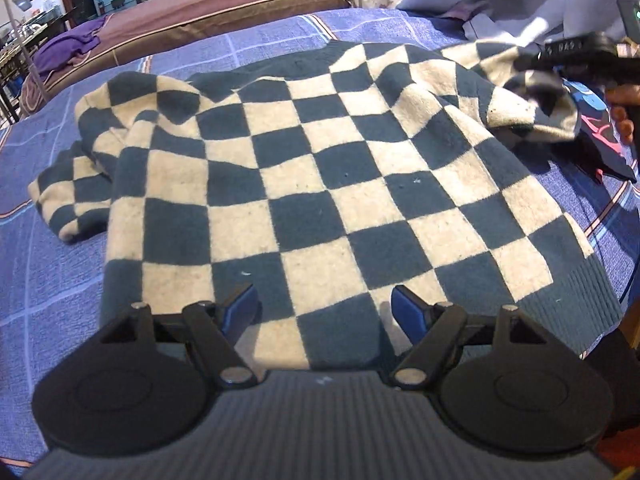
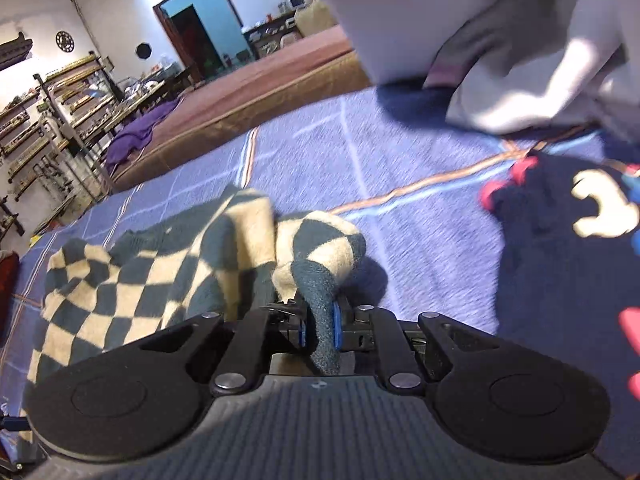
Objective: Fold small clothes
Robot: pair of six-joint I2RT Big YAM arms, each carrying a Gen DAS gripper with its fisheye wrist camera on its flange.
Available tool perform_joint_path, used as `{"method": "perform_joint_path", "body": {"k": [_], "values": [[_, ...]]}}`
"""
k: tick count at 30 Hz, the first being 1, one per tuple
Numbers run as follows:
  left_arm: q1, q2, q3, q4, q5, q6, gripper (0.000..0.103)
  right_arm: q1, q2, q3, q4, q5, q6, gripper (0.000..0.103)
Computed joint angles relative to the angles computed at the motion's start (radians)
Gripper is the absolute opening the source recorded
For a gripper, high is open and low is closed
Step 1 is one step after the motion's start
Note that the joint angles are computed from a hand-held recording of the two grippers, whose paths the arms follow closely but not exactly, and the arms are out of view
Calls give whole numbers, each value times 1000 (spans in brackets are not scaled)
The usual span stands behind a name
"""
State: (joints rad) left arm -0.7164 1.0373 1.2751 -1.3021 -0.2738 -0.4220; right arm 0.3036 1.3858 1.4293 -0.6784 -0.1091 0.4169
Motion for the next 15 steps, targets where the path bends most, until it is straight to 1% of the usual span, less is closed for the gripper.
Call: {"method": "perform_joint_path", "body": {"k": [1, 4, 5, 7, 10, 12, 13, 15], "values": [[-5, 8, -1, 7, 6, 1, 74, -23, -11, 7, -6, 11, -6, 21], [-8, 28, 0, 36, 46, 6, 74, -95, -37, 38, -22, 76, -66, 21], [-8, 40, 3, 44, 59, 9, 74, -117, -40, 49, -28, 89, -89, 21], [-8, 63, 13, 56, 76, 20, 74, -152, -36, 63, -38, 101, -106, 21], [-21, 95, 38, 61, 68, 47, 74, -185, -30, 53, -55, 134, -92, 21], [-32, 102, 42, 62, 41, 56, 79, -195, -40, 17, -53, 137, -72, 20], [-34, 103, 39, 64, 33, 58, 85, -197, -40, -4, -53, 145, -71, 21], [-26, 104, 33, 61, 48, 54, 86, -208, -25, -36, -74, 153, -73, 23]]}}
